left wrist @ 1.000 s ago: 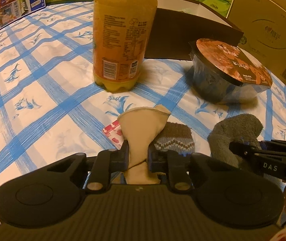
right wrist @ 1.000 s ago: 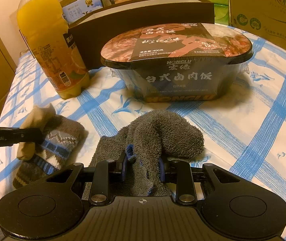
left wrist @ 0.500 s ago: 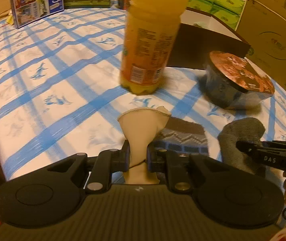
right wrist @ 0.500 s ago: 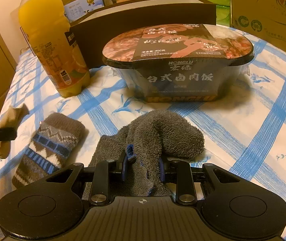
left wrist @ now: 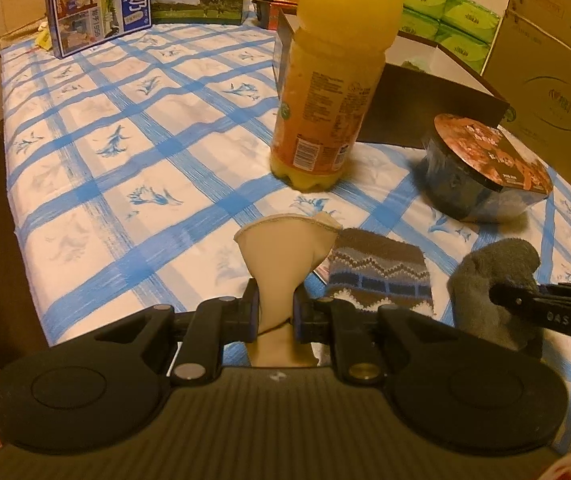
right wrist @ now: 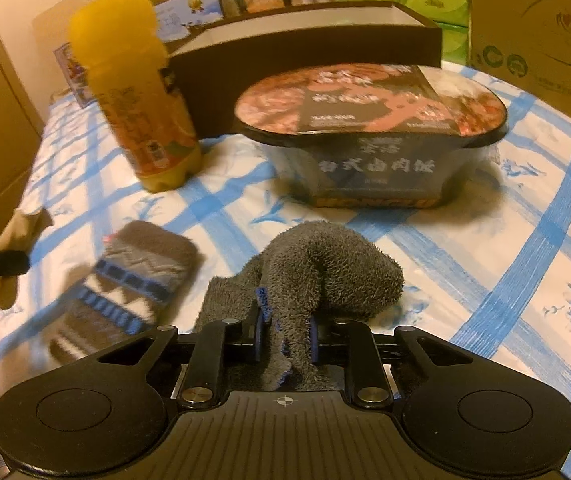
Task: Organize soft objects
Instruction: 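Lift grey cloth with right gripper while left gripper lifts beige sock, then carry beige sock and grey cloth with both grippers over the brown box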
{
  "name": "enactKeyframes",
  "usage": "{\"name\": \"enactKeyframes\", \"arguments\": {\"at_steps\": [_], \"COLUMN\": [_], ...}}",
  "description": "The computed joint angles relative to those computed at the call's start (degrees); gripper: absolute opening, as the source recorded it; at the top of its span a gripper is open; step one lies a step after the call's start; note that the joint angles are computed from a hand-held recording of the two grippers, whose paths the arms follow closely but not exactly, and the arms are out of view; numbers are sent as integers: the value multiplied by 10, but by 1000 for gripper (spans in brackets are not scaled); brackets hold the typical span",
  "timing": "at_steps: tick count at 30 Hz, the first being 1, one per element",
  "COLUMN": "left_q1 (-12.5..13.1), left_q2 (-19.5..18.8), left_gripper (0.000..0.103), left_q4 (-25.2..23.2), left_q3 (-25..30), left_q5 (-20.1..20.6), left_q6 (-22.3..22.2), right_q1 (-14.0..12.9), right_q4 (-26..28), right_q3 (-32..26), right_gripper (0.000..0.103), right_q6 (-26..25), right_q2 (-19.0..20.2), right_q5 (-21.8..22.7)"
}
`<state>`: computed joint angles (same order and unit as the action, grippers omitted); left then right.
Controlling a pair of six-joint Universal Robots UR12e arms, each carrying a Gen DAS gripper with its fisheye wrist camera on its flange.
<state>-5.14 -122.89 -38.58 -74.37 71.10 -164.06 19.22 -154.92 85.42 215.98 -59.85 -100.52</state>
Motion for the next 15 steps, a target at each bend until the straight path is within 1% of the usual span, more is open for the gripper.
{"name": "enactKeyframes", "arguments": {"at_steps": [7, 15], "left_q1": [6, 13], "left_q2": [7, 9], "left_gripper": [14, 14], "left_q4": [18, 37], "left_q3": [-5, 0], "left_q5": [-1, -7], "left_q6": [0, 20], "right_q1": [10, 11], "right_q4": [-28, -72], "right_q3": [0, -8], "right_gripper": [21, 21], "right_q6": [-12, -21], "right_q2": [-10, -19], "right_q5": [2, 13]}}
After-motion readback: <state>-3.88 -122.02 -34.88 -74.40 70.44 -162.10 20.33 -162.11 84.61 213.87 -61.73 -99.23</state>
